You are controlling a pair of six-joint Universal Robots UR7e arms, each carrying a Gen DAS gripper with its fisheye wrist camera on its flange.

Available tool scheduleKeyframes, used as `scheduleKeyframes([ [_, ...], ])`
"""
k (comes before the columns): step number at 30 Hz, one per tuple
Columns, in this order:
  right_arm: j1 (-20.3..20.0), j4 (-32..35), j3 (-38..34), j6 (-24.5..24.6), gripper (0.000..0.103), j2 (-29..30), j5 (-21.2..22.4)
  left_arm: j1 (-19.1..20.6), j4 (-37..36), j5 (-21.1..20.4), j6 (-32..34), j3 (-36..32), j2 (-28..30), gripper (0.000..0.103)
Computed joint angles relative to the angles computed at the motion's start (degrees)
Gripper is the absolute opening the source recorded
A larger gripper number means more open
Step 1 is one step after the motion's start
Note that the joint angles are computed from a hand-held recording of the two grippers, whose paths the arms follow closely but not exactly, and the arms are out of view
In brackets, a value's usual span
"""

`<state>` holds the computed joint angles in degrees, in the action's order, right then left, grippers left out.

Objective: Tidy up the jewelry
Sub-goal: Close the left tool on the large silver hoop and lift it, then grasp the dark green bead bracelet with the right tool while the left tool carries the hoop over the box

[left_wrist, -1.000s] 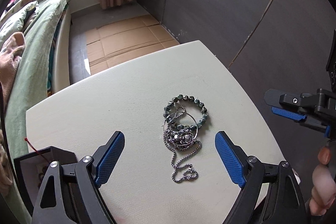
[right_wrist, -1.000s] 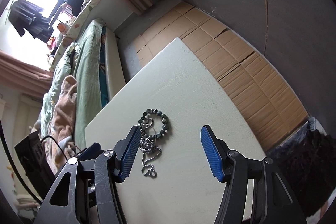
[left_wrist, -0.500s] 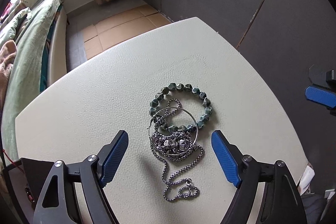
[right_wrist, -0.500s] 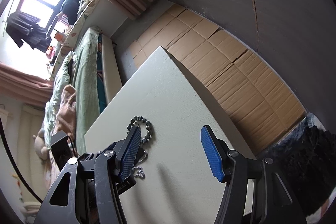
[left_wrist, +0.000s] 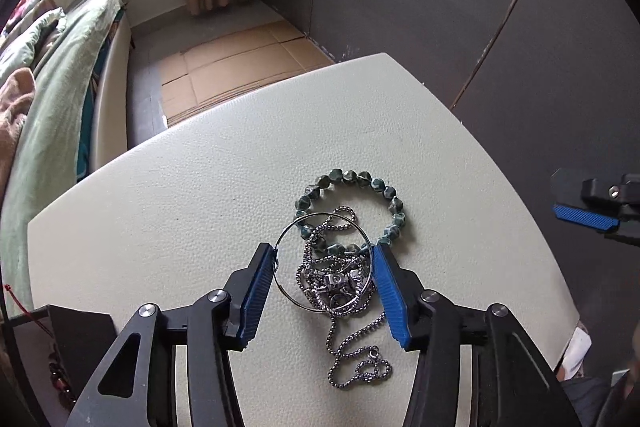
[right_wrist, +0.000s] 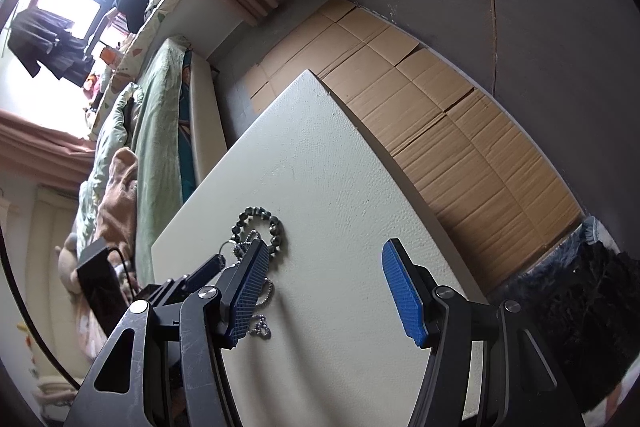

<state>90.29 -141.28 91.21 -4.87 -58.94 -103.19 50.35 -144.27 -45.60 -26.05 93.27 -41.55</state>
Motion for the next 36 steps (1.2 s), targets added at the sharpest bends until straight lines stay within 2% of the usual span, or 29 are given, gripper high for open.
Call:
scheduleKeyframes([
  [9,1.77,-0.11,-0.38,-2.31,0.060,2.74,-0.97,-0.71,-4.12,-0.74,-1.57,3.92,-5.06,0.052],
  [16,3.63,-4.20,-0.18,-5.81,0.059,5.36,-4.25,-1.10,-5.92,0.65,-3.83,7.02,-9.41,0.052],
  [20,4.78,-6.88,-0.70,-7.21,0.058,7.45,-7.63,-0.50,-6.21,1.44,-5.84,8.72,-12.32,0.052],
  [27,6.33,-9.63,-2.24,-9.74,0.043,11.05,-13.17,-0.03,-6.49,2.06,-7.75,10.68,-15.39,0.052],
  [30,7.02,-10.75,-2.75,-11.01,0.041,12.61,-15.47,-0.17,-6.22,2.13,-7.51,11.14,-16.25,0.052],
  [32,7.86,-11.61,-3.22,-12.52,0.040,14.18,-19.14,-0.30,-6.25,2.28,-7.41,11.57,-16.78,0.052],
  [35,9.61,-17.37,-2.68,-18.30,0.034,16.57,-25.86,-0.61,-6.35,2.56,-7.50,12.32,-17.74,0.052],
  [36,9.79,-18.38,-2.32,-19.54,0.031,16.73,-26.13,-0.67,-6.36,2.62,-7.62,12.49,-17.99,0.052],
])
